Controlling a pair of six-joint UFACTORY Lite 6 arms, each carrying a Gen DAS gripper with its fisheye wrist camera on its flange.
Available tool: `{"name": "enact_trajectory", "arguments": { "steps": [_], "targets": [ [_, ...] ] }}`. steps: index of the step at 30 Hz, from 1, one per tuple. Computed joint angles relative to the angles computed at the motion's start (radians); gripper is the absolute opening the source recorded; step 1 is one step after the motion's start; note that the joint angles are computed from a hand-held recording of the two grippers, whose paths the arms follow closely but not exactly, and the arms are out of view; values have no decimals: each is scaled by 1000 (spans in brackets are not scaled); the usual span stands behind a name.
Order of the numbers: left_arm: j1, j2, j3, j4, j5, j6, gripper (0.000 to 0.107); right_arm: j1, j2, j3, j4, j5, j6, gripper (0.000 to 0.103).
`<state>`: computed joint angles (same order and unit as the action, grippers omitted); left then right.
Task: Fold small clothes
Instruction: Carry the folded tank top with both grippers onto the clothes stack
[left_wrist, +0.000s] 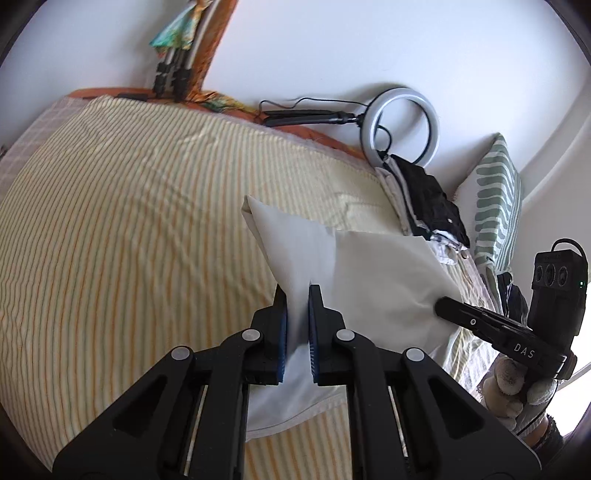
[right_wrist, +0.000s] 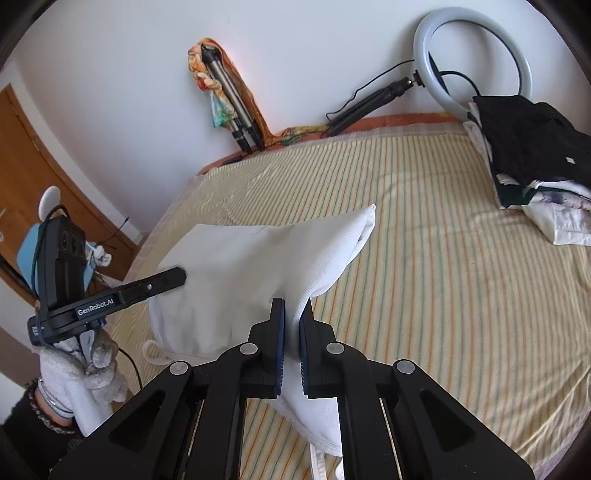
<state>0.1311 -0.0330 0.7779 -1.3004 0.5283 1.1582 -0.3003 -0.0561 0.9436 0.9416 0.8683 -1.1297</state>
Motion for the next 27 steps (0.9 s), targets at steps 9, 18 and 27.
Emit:
{"name": "enact_trajectory", "arguments": {
  "steps": [9,18,27],
  "targets": [
    [-247,68,122,-43,-90,-100,8,-195,-3,80,-8,128,-74,5],
    [-461,283,452,130,-204,-379,8,-393,192,376,-27,249,-149,5],
    [-614,681,1052,613,-199,-919,7,-454,515,851,-70,277,-136,5]
  ]
}}
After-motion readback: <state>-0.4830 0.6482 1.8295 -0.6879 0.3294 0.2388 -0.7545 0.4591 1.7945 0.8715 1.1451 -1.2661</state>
